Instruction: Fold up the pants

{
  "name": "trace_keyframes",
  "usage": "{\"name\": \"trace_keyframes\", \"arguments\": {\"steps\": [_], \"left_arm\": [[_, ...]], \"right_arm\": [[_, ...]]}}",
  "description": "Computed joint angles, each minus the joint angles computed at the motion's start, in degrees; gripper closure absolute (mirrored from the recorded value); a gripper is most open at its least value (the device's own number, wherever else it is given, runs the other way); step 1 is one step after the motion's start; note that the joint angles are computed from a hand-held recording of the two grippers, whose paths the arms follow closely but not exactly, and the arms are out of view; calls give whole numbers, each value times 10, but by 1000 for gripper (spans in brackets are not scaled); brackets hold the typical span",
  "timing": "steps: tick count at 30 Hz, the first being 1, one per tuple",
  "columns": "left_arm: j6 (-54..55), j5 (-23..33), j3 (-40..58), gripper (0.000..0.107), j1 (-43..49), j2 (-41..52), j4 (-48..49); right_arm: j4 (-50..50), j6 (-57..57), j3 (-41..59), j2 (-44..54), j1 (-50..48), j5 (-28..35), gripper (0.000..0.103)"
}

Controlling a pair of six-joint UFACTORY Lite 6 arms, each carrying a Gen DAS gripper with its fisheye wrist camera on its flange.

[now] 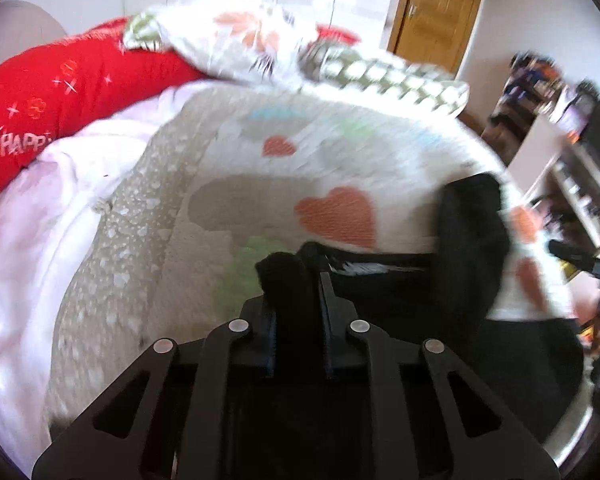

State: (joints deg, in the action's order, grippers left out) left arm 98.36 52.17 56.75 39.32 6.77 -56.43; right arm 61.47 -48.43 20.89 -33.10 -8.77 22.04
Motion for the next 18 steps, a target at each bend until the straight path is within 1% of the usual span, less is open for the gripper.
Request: {"name": "trace_keyframes", "arguments": {"steps": [1, 2, 3, 4, 6, 7, 8, 9, 10, 11, 12, 15, 17, 18], "left_arm": [[21, 24, -25, 93, 19, -26, -12], [53, 56, -68, 93, 63, -76, -2], [88, 89, -100, 94, 88, -111, -14], [128, 130, -145, 94, 137, -161, -1], [212, 216, -211, 94, 235, -218, 44], [271, 250, -246, 94, 295, -239, 81], [309, 268, -266, 94, 337, -244, 112], [350, 268, -291, 94, 375, -242, 147], [401, 249, -321, 94, 411, -246, 165], [436, 227, -342, 94, 434, -241, 172], [447, 211, -346, 94, 438, -223, 177], [425, 201, -343, 94, 436, -188, 179], [410, 205, -341, 94, 428, -186, 172], [405, 206, -342, 94, 422, -189, 168]], "right_arm": [[-30, 34, -7, -29, 0, 10, 54], [-61, 68, -14, -56, 0, 19, 54], [-93, 105, -18, -78, 6, 22, 54], [-125, 141, -23, -102, 9, 28, 54], [-174, 195, -34, -148, 10, 49, 54], [-191, 214, -39, -167, 9, 59, 54], [-207, 232, -42, -179, 11, 66, 54], [-229, 255, -47, -194, 13, 75, 54], [-246, 275, -49, -202, 19, 78, 54], [-269, 303, -50, -206, 31, 77, 54], [-286, 327, -49, -206, 42, 74, 54], [-340, 408, -35, -176, 105, 48, 53], [-409, 494, -5, -123, 175, 13, 51], [-430, 515, 9, -97, 196, -2, 51]]}}
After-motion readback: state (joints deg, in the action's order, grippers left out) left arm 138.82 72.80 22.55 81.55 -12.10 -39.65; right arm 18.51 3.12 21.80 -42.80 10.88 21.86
